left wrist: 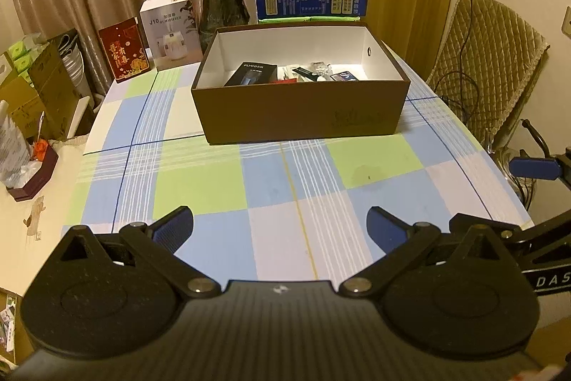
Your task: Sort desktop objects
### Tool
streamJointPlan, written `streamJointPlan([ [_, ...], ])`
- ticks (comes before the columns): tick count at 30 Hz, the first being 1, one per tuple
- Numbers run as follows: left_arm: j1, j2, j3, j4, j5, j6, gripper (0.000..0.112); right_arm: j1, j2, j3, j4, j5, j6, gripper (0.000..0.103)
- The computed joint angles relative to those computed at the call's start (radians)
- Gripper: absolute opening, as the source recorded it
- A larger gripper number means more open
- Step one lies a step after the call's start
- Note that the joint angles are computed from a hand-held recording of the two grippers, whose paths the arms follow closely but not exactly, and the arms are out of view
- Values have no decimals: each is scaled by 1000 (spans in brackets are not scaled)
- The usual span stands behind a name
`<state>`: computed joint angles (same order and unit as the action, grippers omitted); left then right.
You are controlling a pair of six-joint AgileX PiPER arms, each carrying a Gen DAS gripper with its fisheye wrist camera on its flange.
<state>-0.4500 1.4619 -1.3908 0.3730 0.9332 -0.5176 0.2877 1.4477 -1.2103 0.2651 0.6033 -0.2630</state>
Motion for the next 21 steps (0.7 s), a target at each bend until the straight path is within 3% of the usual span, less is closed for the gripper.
streamJointPlan([
  [21, -5, 14, -8, -4, 5, 4, 102, -13, 1, 10, 30, 17, -18, 101],
])
